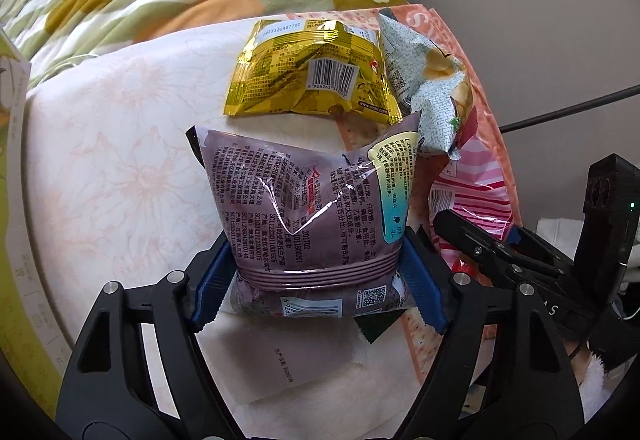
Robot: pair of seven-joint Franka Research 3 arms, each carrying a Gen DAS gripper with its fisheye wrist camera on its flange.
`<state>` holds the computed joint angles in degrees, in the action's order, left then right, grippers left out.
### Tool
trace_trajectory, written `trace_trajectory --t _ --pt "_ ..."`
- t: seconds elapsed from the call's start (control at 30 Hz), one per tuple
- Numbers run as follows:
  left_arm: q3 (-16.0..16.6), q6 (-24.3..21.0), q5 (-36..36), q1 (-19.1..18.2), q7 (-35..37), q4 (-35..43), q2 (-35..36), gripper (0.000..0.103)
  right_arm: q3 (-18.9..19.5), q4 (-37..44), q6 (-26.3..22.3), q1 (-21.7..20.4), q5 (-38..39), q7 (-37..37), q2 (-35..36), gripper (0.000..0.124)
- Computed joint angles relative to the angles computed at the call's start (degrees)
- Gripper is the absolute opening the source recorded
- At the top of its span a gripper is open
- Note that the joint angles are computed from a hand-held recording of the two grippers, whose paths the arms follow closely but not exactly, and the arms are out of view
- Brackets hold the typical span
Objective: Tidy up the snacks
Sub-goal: 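Grasp purple-brown bag with left tool while right tool grasps pink marshmallow bag, then drop purple-brown bag in box with left tool while right drops marshmallow bag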
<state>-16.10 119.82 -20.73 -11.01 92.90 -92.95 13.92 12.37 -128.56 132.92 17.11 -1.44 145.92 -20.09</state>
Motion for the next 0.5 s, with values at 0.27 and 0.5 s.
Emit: trace_trajectory --t 0.27,0.5 --pt "0.4 2.0 -1.1 0.1 -0.2 -3.1 -4.1 0.073 0.6 -0.6 0.8 0.1 -0.5 -0.1 -2.1 0.068" --pt "1.3 4.2 -2.2 -0.5 -0.8 -5.8 -8.8 0.073 1.6 0.1 0.3 0.2 -1.4 -1.3 -4.3 0.067"
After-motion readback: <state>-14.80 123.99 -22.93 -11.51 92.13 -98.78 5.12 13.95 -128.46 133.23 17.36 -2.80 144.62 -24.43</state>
